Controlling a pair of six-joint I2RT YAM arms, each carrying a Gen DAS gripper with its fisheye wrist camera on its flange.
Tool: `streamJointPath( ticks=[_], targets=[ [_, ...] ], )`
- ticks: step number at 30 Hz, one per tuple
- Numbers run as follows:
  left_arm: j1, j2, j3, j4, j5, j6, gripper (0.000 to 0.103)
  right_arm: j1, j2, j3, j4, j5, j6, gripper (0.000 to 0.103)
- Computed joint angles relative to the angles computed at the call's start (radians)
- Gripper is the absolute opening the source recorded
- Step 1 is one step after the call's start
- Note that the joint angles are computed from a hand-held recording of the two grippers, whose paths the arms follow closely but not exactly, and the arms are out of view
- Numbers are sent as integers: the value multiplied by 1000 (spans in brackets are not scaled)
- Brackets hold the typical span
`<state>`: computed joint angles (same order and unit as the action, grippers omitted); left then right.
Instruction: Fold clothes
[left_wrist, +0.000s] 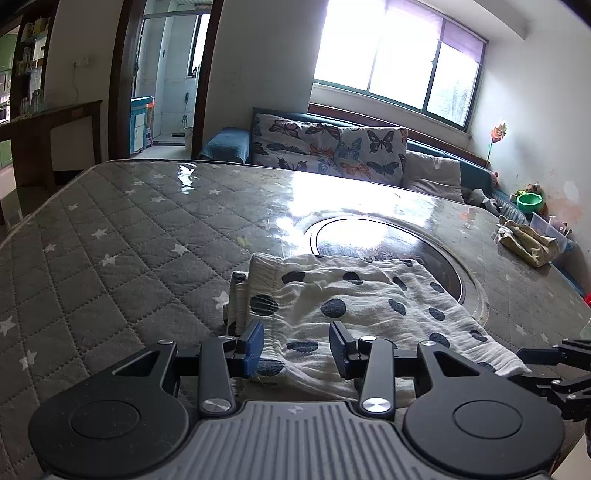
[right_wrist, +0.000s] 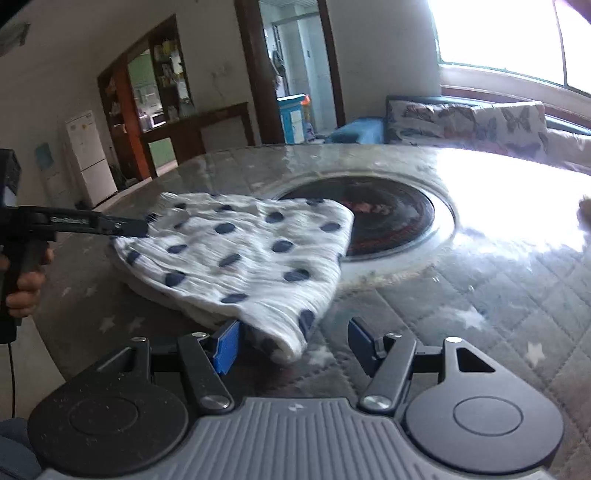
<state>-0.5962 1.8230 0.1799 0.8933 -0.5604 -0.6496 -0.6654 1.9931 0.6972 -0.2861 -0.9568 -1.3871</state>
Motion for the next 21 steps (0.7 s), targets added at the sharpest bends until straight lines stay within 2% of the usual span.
streamJointPath(
  ticks=[1, 5, 11, 14, 18, 20, 21],
  targets=[
    [0, 2, 2, 0, 0, 0, 43, 10, -7, -8, 5, -6, -2, 67],
    [4, 6, 4, 1, 4, -2, 43, 76, -45, -82, 150, 39, 83, 67],
    [16, 4, -1, 10, 16, 0, 43, 85, -67, -129, 168, 59, -3, 68],
    [15, 11, -4, 18, 17, -3, 44, 87, -69, -137, 231, 63, 78, 68],
    [17, 9, -8, 21, 19, -2, 44, 86, -54, -97, 216, 67, 190, 68],
    [19, 4, -12, 21, 22, -1, 46, 71, -48, -63, 119, 47, 149, 68],
    [20, 4, -12, 23, 25, -2, 46, 67, -52, -65, 110, 37, 137, 68]
  ],
)
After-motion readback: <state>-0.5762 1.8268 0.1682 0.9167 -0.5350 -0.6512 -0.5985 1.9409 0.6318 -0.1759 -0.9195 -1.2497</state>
